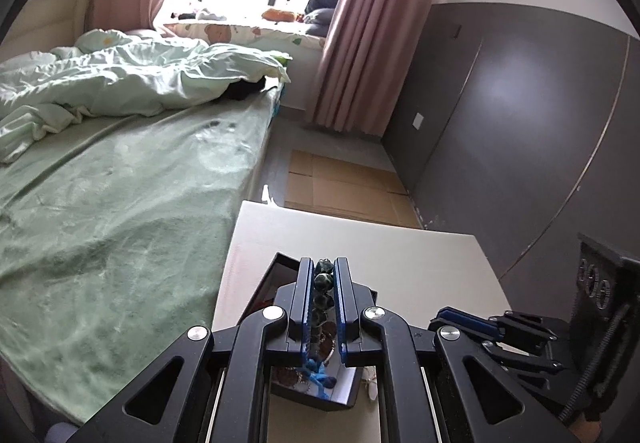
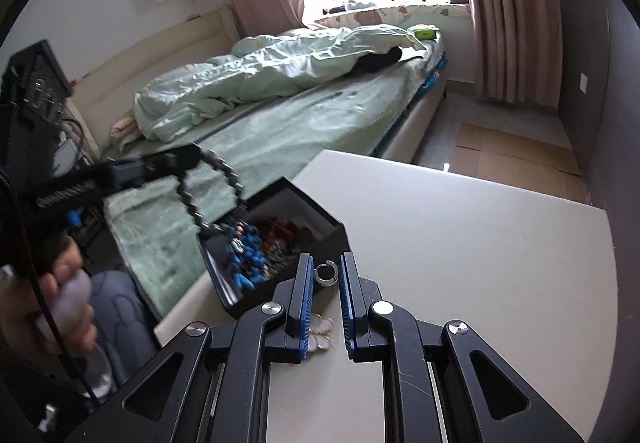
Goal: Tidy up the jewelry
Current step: 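Lower the grey bracelet into the box with the left tool while the right grasps the silver ring, then drop the silver ring into the box and open the right tool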
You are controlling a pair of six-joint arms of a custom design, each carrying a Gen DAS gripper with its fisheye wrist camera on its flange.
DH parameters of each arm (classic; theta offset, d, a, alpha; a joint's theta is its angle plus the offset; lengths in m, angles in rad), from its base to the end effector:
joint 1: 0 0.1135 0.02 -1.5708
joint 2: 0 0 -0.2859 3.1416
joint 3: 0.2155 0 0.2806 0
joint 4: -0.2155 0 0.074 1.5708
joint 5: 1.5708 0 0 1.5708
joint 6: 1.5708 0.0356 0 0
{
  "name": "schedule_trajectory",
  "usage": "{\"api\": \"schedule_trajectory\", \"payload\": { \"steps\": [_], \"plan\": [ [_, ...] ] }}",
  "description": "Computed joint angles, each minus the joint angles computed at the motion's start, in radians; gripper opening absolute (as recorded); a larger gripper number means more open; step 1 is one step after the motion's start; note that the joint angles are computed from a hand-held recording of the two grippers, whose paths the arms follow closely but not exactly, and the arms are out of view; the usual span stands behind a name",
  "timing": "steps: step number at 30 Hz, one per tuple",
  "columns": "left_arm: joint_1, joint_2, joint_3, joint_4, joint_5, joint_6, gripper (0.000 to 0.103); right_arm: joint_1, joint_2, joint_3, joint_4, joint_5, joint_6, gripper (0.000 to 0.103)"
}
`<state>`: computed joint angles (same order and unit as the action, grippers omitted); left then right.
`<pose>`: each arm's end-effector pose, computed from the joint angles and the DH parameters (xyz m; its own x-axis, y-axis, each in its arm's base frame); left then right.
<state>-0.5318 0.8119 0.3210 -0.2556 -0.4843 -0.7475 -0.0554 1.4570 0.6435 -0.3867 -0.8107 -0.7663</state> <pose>0.1556 -0.0723 0.1730 -0.5341 -0.3838 -0.7533 -0.2848 0.9206 -0.2671 0.2562 0.0116 0.1477 -0.5153 -0.4500 -0.7294 -0.8067 0.5419 0.2356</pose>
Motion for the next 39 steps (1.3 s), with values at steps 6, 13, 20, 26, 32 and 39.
{"api": "schedule_trajectory", "payload": {
  "steps": [6,13,20,26,32,39],
  "plan": [
    [0.071,0.004,-0.025,0.009,0.061,-0.021,0.071,0.037,0.010,0.013,0.016,-0.021,0.057,0.014],
    [0.056,-0.186,-0.086,-0.129,0.026,-0.088,0.072,0.088,0.024,0.022,0.040,-0.040,0.116,0.014],
    [-0.012,-0.292,-0.097,-0.272,-0.025,-0.170,0.072,0.160,0.006,-0.004,0.116,-0.020,0.199,0.015],
    [-0.173,-0.261,-0.079,-0.325,-0.114,-0.283,0.072,0.148,0.007,0.005,0.110,-0.035,0.233,0.061],
    [-0.292,-0.152,-0.060,-0.283,-0.161,-0.372,0.072,0.056,0.013,0.019,0.029,-0.058,0.131,0.061],
    [-0.394,0.008,-0.039,-0.203,-0.196,-0.443,0.072,-0.047,0.051,0.051,-0.089,-0.067,-0.020,0.061]
  ]
}}
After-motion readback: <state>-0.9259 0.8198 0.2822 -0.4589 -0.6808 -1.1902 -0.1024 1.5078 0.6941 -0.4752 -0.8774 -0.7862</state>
